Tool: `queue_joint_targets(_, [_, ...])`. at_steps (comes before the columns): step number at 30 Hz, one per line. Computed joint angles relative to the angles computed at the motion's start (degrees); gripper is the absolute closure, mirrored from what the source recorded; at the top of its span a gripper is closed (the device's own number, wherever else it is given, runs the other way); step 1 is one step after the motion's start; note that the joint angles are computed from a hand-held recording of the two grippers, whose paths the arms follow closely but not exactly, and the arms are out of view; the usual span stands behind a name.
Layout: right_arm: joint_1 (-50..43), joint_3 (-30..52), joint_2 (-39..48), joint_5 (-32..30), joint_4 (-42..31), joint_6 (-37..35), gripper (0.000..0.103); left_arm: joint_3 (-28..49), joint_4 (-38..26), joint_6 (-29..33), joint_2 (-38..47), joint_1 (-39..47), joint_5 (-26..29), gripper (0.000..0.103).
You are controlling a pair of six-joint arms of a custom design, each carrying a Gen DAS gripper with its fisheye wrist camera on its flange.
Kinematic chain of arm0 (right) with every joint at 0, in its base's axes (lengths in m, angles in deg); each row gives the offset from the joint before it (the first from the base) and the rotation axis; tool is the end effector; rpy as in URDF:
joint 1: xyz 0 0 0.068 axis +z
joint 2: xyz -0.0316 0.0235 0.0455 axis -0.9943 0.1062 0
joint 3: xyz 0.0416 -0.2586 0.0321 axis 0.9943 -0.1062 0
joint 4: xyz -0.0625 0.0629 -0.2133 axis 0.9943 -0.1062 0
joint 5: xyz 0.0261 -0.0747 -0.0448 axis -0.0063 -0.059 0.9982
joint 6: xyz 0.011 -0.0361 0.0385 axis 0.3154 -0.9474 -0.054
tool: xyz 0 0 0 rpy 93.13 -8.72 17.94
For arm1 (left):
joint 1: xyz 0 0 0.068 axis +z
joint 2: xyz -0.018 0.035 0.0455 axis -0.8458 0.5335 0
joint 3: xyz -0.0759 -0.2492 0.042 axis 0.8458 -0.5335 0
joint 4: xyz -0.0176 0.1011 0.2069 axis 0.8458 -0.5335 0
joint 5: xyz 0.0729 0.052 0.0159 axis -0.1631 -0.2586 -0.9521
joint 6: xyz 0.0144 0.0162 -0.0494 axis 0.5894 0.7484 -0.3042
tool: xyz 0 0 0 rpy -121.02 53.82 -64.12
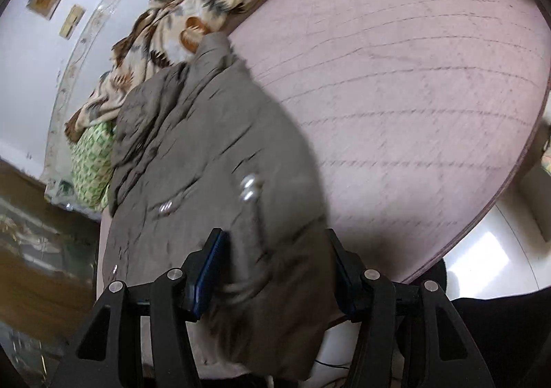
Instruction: Fold large clothes
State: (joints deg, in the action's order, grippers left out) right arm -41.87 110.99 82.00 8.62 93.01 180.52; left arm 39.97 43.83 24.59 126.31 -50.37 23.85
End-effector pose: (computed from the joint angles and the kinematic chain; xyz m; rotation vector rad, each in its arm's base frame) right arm 0.1831 0.1389 0.1241 1.3022 1.9809 0.4670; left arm 0.4644 0.0425 0.1371 -0.1123 2.5467 -0.6605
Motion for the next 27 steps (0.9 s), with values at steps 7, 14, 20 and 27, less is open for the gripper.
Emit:
queue_joint_targets(7, [5.63,11.33,6.81,4.7,-7.52,-4.56,0.04,-11.9,5.72,5.31,-6.25,-3.15,2.09,0.012])
queue_joint_targets(14, [5.08,20.16,10.6,7.41,-16.9,-11.48,0.05,-18.7,13.56,8.93,-10.0,-6.22,-4.61,0.012])
queue_joint_targets(20, [1.97,10.31,9.22,1.42,-2.41,-4.61,0.04,-16.26,12.34,7.65,-8.28,-5.66,-4.23,0.012])
queue_joint_targets(27, [2.8,9.81,9.14,1.27,-0.37,-6.86,0.044,-16.13,12.8,7.43,-8.07,-6.39,-5.41,0.012])
